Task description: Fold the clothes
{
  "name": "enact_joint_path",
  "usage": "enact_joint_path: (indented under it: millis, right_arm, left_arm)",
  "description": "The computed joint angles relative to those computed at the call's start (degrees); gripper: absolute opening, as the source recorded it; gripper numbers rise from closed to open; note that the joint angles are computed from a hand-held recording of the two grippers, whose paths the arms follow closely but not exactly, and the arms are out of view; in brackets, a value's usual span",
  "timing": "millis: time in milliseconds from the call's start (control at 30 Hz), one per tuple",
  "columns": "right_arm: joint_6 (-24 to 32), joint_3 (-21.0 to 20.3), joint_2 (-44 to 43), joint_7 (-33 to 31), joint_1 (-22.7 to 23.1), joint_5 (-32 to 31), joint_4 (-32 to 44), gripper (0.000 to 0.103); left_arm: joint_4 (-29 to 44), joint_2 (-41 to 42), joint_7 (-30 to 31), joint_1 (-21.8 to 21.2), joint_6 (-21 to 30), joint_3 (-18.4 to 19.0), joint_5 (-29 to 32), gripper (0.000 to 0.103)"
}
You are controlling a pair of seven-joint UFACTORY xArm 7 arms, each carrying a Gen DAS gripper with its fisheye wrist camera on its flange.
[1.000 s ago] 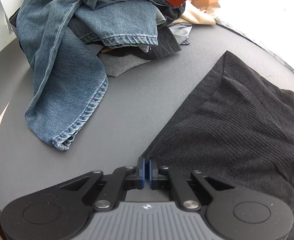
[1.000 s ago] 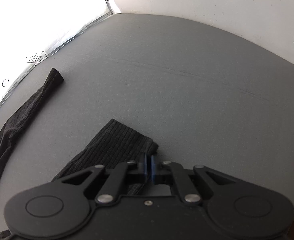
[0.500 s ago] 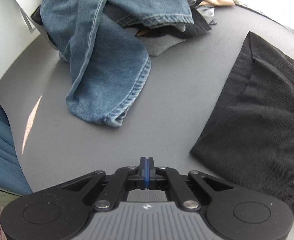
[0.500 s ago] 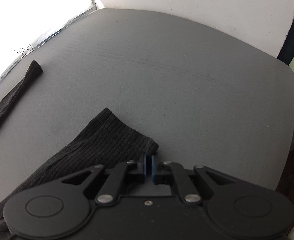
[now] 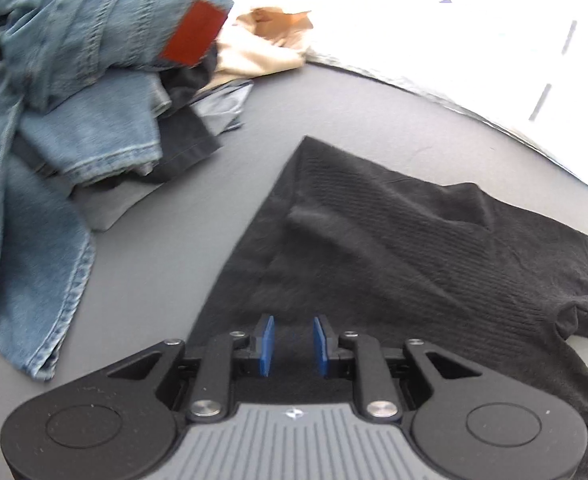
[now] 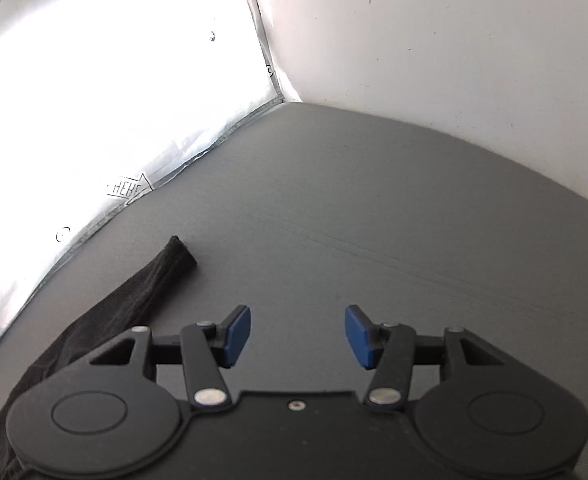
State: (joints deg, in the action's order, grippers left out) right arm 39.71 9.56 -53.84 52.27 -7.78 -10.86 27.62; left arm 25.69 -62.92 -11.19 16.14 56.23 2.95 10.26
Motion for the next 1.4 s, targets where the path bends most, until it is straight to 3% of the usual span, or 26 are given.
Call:
enact_joint_path:
  millis: [67, 133, 267, 400, 500, 567, 600, 633, 733, 833, 900, 1000, 1067, 1133, 1167, 1333, 1400]
  right_arm:
    - [-9.08, -1.22, 8.33, 1.86, 0.38, 2.39, 1.65, 0.054]
    - [-16.55, -1.17, 16.91, 2.94, -0.07, 3.09, 4.14, 0.054]
    - [-21.71, 0.08, 30.38, 4.57, -1.55, 1.36, 11.06, 0.054]
    - [-22.36, -0.88, 37.83, 4.5, 0.42, -0.45, 16.36, 0.054]
    - [-16.04, -1.83, 41.95, 3.37, 2.27, -2.86, 21.12, 0.053]
    - [-15.88, -2.87, 43.31, 1.95, 3.6, -4.96, 22.05, 0.051]
    - [-16.14, -2.98, 43.65, 1.61, 3.85, -7.12, 22.3, 0.039]
    - [-16.41, -3.71, 44.1, -0.77, 4.7, -7.33, 22.71, 0.014]
    - [-19.9, -4.72, 44.64, -5.21, 5.5, -10.2, 23.02, 0.011]
    - [-23.81, -3.32, 45.13, -2.5, 2.63, -20.97, 24.5, 0.011]
    - [-23.22, -4.29, 46.28, -4.34, 3.22, -20.97, 25.8, 0.011]
    - [-18.62, -4.18, 47.77, -10.36, 3.66, -20.23, 26.79, 0.012]
    - [-15.03, -4.64, 48.75, -10.62, 5.51, -25.04, 27.12, 0.017]
    - [-10.72, -3.34, 48.6, -4.83, 6.22, -34.1, 27.6, 0.048]
    - [-8.6, -2.95, 47.92, -2.54, 6.9, -36.86, 27.64, 0.053]
    - [-5.81, -1.89, 40.24, 6.52, 7.68, -47.46, 22.74, 0.054]
    - [-5.55, -1.81, 34.7, 6.31, 7.59, -45.63, 18.98, 0.054]
  left_arm:
    - [0.47, 4.36, 0.92, -2.64, -4.56, -1.42, -0.26, 0.032]
    - [1.32, 9.05, 1.62, -5.02, -8.29, -1.82, -1.4, 0.032]
    - [3.41, 16.86, 0.0, -6.63, -12.28, -3.34, -2.98, 0.033]
    - [3.59, 19.99, -3.04, -6.66, -14.19, -4.68, -2.89, 0.034]
    - [2.77, 19.9, -5.34, -6.36, -15.81, -5.33, -2.14, 0.037]
    - [2.56, 19.59, -6.06, -6.49, -15.81, -5.4, -1.81, 0.037]
    - [2.37, 19.27, -6.3, -6.54, -15.79, -5.48, -1.55, 0.037]
    - [2.19, 18.99, -6.52, -6.58, -15.81, -5.57, -1.29, 0.038]
    - [1.79, 18.92, -6.92, -6.52, -16.61, -5.64, -0.46, 0.04]
    - [1.14, 18.5, -6.73, -6.66, -17.51, -5.12, -0.23, 0.042]
    - [0.64, 18.14, -6.48, -6.65, -18.11, -4.88, -0.2, 0.044]
    - [0.08, 17.82, -6.15, -6.44, -18.9, -4.86, 0.0, 0.045]
    - [0.1, 17.84, -6.25, -6.22, -18.85, -4.99, 0.0, 0.047]
    - [0.11, 17.86, -6.64, -5.84, -18.78, -5.27, 0.14, 0.05]
    - [0.06, 17.81, -7.04, -5.62, -18.76, -5.45, 0.2, 0.052]
    - [1.04, 17.44, -8.73, -6.19, -16.89, -4.08, -2.25, 0.053]
    - [1.0, 15.3, -9.46, -6.94, -15.83, -1.91, -5.39, 0.053]
